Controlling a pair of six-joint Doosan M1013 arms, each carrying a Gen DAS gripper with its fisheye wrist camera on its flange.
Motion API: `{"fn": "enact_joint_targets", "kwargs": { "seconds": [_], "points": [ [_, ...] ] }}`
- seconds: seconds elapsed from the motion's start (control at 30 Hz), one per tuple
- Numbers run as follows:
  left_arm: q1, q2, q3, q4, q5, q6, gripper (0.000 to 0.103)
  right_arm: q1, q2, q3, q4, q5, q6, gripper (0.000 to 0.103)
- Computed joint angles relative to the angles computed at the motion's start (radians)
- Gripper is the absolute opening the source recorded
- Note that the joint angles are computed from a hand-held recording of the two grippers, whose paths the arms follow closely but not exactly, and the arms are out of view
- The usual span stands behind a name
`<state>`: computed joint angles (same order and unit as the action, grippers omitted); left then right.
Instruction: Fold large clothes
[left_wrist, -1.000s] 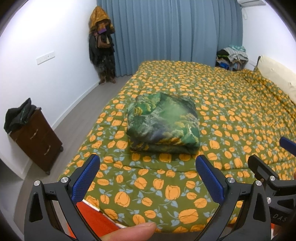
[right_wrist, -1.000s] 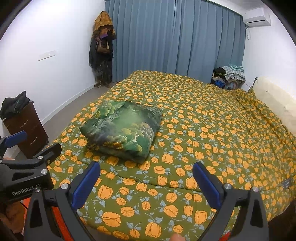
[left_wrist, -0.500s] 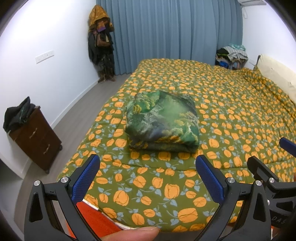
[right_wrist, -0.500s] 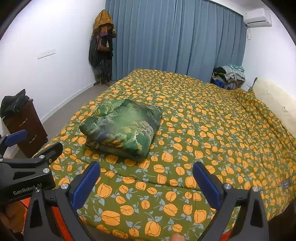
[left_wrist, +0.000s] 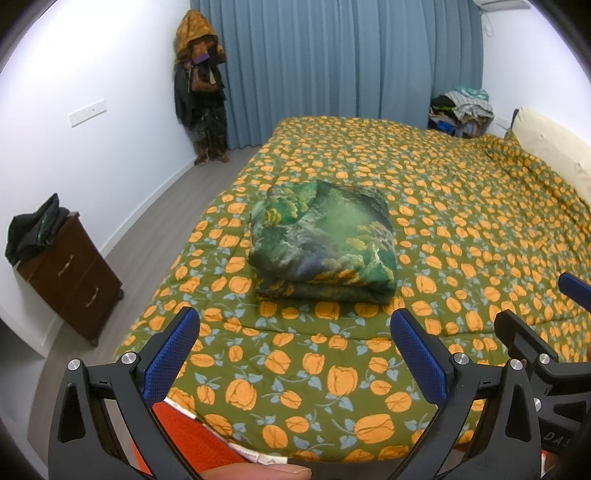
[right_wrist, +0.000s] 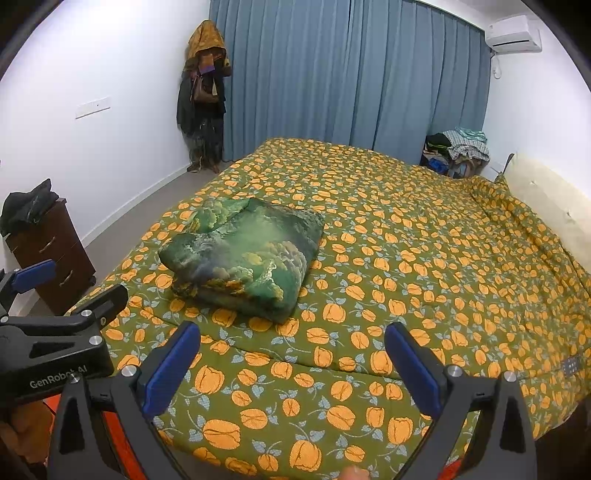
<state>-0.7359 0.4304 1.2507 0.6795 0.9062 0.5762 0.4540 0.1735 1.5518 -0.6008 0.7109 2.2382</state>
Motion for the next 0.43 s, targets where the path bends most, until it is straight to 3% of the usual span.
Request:
{"fn": "enact_joint_targets", "kwargs": {
  "seconds": [0.43],
  "points": [
    [0.001,0.006,-0.004,0.001,0.004,-0.001,0.103,-0.007,-0.004,0.004,0.016,-0.001,-0.013,0.101]
  ]
}}
